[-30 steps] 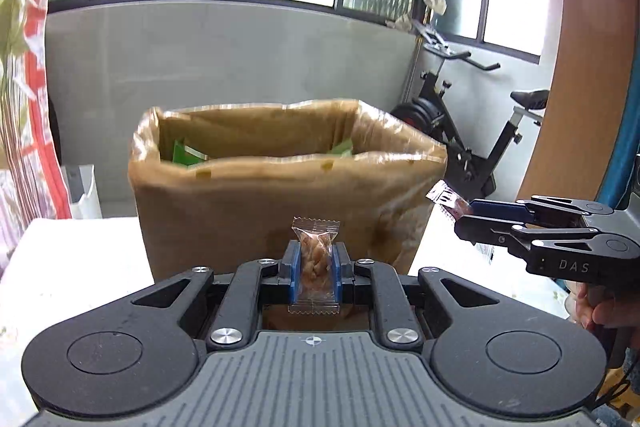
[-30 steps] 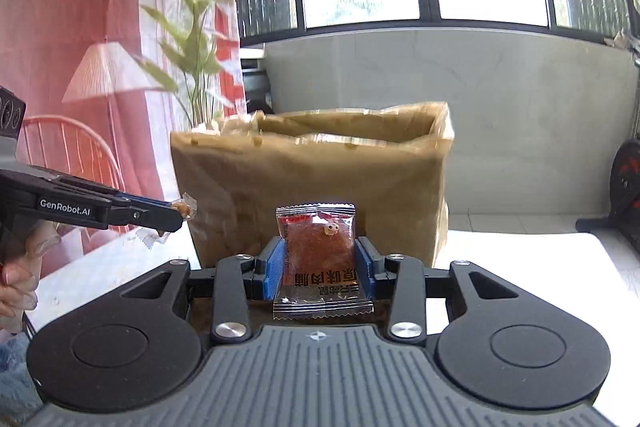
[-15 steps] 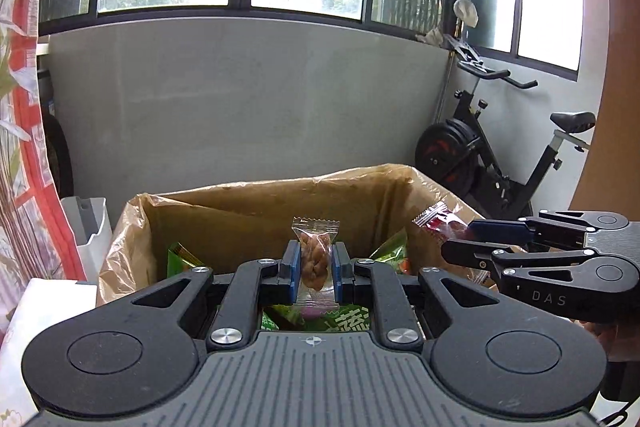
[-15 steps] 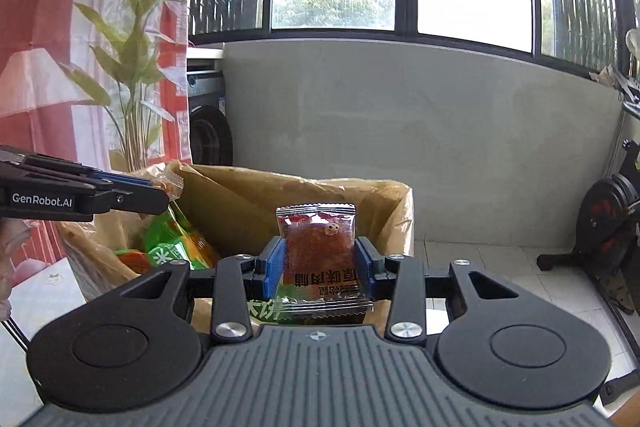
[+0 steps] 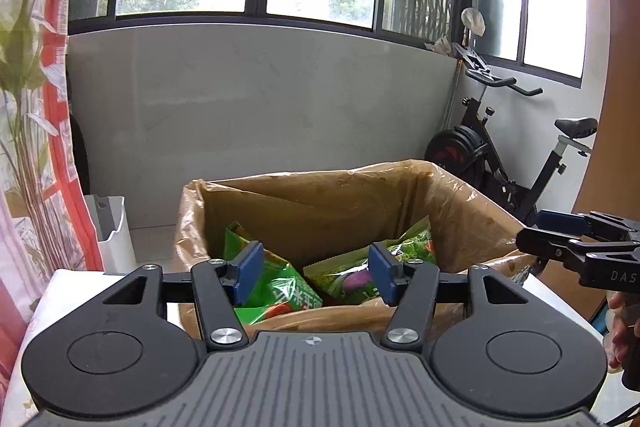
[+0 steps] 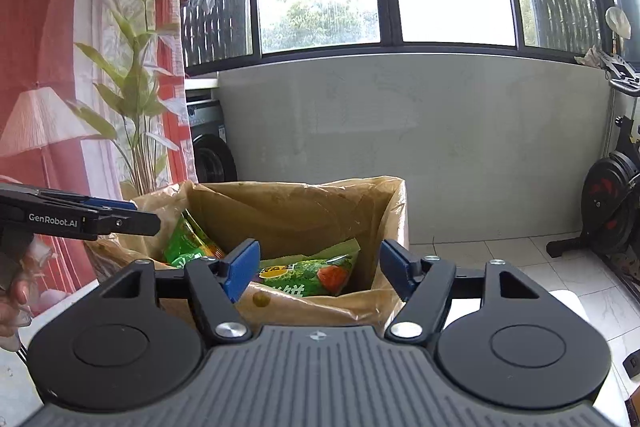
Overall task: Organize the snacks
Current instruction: 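Move both tools back down to the bread bag and orange wafer bar, then grasp the orange wafer bar with the right tool while the left tool grasps the bread bag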
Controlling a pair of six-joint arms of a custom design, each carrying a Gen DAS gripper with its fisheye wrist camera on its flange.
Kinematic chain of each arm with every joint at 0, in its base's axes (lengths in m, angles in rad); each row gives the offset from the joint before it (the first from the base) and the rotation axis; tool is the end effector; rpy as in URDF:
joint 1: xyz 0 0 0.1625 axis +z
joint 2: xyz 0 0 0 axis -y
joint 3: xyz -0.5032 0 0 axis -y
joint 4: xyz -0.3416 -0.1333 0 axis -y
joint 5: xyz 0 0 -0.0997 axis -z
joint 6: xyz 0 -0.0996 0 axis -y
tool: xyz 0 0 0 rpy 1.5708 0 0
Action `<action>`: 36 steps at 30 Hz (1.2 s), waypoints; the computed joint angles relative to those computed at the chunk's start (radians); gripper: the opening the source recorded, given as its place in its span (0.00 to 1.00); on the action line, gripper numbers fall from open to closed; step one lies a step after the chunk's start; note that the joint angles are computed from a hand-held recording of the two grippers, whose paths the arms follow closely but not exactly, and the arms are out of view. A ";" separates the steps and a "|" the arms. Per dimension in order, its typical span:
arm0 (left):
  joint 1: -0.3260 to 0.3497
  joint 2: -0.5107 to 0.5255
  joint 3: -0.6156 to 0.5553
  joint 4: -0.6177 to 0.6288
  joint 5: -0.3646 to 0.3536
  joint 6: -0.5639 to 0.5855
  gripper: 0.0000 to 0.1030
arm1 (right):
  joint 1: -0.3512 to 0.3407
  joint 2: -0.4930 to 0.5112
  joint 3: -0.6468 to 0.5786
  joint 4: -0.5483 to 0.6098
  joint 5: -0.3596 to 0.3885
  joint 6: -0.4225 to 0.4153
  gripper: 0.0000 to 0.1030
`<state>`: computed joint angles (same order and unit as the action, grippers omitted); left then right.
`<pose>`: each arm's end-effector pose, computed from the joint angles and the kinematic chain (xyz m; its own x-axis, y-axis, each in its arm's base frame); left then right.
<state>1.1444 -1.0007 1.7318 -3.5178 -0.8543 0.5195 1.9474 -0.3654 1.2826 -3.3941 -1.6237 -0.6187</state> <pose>-0.0800 -0.6566 0.4254 -0.7458 -0.0589 -0.6636 0.5921 0.3981 -0.7007 0.4197 -0.7131 0.0882 -0.6374 -0.6003 0.4831 -0.7322 0.2767 -0.6223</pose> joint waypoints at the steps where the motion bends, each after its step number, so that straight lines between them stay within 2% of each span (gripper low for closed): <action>1: -0.001 -0.014 0.021 -0.025 0.004 0.001 0.60 | -0.004 -0.008 0.032 -0.040 0.003 0.001 0.70; 4: -0.008 -0.041 0.089 -0.115 0.040 0.013 0.60 | -0.015 -0.025 0.127 -0.168 0.005 -0.001 0.70; 7: -0.019 -0.053 0.165 -0.243 0.092 0.055 0.60 | -0.024 -0.025 0.202 -0.289 -0.018 -0.019 0.70; 9: -0.021 -0.060 0.206 -0.284 0.123 0.036 0.60 | -0.031 -0.014 0.230 -0.336 -0.045 -0.028 0.70; 12: -0.005 -0.078 0.254 -0.262 0.141 -0.052 0.63 | -0.042 -0.002 0.251 -0.310 -0.111 0.000 0.70; 19: 0.043 -0.077 0.291 -0.149 0.160 -0.198 0.79 | -0.056 0.042 0.227 -0.194 -0.263 0.041 0.70; 22: 0.059 -0.061 0.280 -0.090 0.184 -0.232 0.79 | -0.059 0.054 0.211 -0.137 -0.313 0.094 0.74; 26: 0.074 -0.054 0.275 -0.046 0.185 -0.264 0.83 | -0.065 0.052 0.212 -0.066 -0.324 0.160 0.74; 30: 0.083 -0.050 0.270 0.008 0.189 -0.268 0.83 | -0.058 0.074 0.202 -0.082 -0.387 0.128 0.74; 33: 0.085 -0.042 0.272 0.044 0.208 -0.284 0.83 | -0.054 0.075 0.207 -0.091 -0.393 0.126 0.73; 36: 0.087 -0.031 0.269 0.086 0.234 -0.299 0.83 | -0.057 0.074 0.227 -0.122 -0.375 0.115 0.56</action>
